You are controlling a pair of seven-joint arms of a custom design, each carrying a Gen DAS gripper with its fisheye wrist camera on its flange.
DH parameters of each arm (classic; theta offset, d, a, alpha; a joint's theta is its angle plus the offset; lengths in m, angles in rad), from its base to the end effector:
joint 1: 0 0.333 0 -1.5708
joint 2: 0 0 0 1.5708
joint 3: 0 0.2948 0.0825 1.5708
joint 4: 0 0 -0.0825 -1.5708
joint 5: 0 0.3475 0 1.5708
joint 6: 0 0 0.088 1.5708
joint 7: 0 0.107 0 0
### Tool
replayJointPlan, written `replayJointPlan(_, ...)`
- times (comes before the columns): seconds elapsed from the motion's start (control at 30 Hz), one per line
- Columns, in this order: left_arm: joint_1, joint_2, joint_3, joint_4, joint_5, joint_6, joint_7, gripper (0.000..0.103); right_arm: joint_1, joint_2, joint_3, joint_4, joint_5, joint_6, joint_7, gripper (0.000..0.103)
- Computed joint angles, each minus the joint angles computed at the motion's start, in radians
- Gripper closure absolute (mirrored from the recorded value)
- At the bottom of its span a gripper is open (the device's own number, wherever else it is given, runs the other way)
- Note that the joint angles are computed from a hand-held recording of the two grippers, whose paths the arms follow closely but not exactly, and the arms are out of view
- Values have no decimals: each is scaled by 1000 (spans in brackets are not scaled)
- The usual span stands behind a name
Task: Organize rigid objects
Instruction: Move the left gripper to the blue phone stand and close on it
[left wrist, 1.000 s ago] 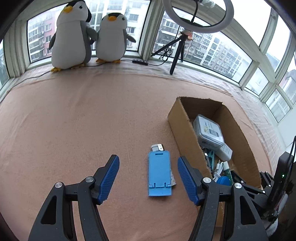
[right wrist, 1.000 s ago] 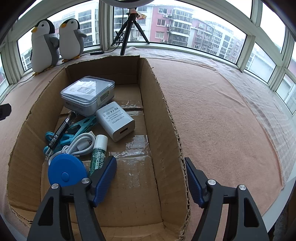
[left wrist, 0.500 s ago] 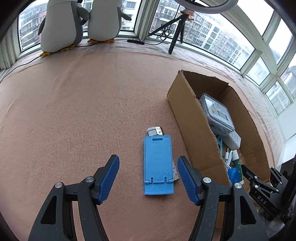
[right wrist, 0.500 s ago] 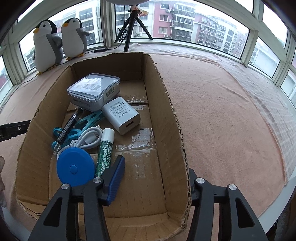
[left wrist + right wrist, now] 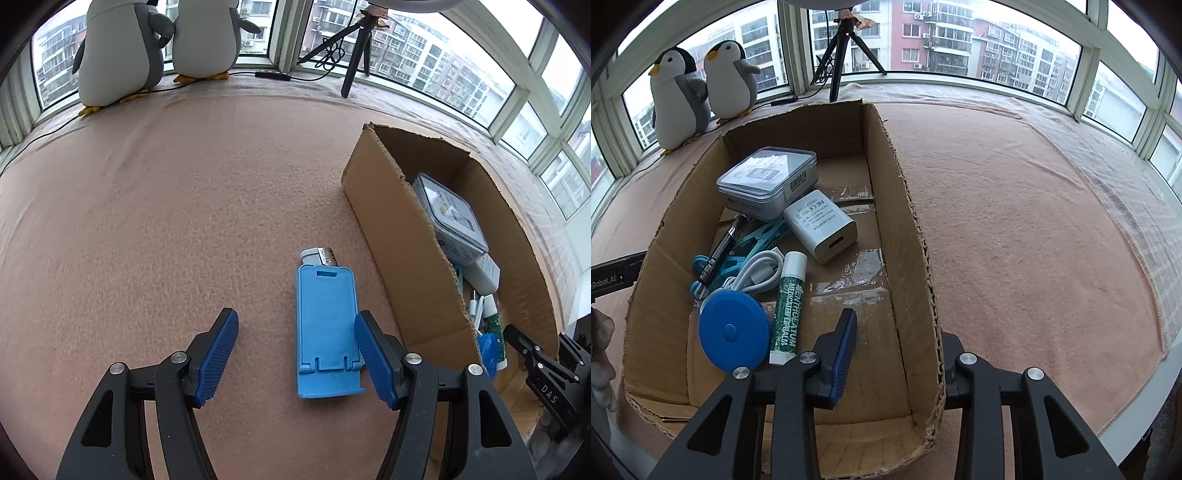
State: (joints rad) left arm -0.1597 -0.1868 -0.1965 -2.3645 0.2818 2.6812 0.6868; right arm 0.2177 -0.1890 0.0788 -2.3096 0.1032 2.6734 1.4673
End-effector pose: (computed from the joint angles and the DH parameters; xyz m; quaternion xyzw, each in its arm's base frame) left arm 0.4527 -0.1806 0.4532 -0.7759 0.5719 -0.2215 0.1478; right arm 0.4749 0.1434 0.4816 -0.7808 0.5615 -0.1519 0.2280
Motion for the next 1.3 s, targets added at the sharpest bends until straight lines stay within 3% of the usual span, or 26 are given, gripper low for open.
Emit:
replayJointPlan(0.83,6,-13,-3,-20,12,0,-21,38,0,-2,-1,0,6,-3,-1,72)
replayJointPlan(0.97,24,-28,-15,-22,69,-39,-65,38,0,-2,-1,1,5,-4,0,72)
replayJointPlan(1.13,32,-28,-35,0,166,-150,-86,42,0,-2,-1,0,3,-3,1,72)
replayJointPlan(1.3,23,-15,-40,27,228,-206,-112,33,0,-1,-1,1,2,-3,2,72)
